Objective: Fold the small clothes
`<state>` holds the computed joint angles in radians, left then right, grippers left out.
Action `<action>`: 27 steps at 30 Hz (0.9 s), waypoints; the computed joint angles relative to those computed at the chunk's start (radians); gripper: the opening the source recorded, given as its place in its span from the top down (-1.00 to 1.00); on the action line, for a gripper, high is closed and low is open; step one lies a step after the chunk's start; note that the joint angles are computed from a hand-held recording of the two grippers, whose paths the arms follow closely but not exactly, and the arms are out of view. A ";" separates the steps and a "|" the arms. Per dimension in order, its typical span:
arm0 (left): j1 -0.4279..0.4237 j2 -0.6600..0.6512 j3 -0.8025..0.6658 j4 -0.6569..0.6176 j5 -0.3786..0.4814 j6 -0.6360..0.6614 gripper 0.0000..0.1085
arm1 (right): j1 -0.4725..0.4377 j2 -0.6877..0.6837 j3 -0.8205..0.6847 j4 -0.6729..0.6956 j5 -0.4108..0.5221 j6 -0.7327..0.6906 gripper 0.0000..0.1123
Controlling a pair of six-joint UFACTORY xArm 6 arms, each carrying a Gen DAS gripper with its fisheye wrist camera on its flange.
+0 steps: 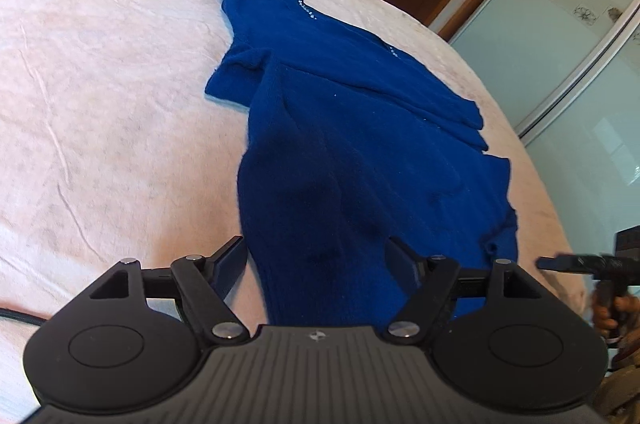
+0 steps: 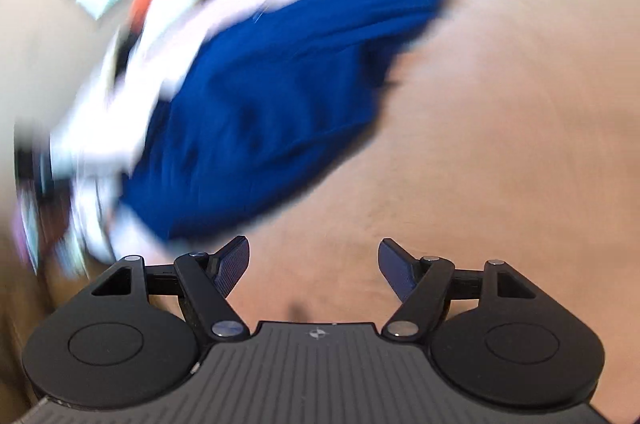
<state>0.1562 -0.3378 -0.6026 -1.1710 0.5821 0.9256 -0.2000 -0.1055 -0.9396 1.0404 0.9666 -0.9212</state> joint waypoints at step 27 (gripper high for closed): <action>-0.001 -0.027 0.023 -0.012 0.085 0.100 -0.53 | -0.085 -0.014 -0.030 -0.039 0.202 0.019 -0.53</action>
<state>0.1555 -0.3648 -0.5798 -1.1831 0.6668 1.0258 -0.2847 -0.1198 -0.9697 1.0014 1.1682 -0.9018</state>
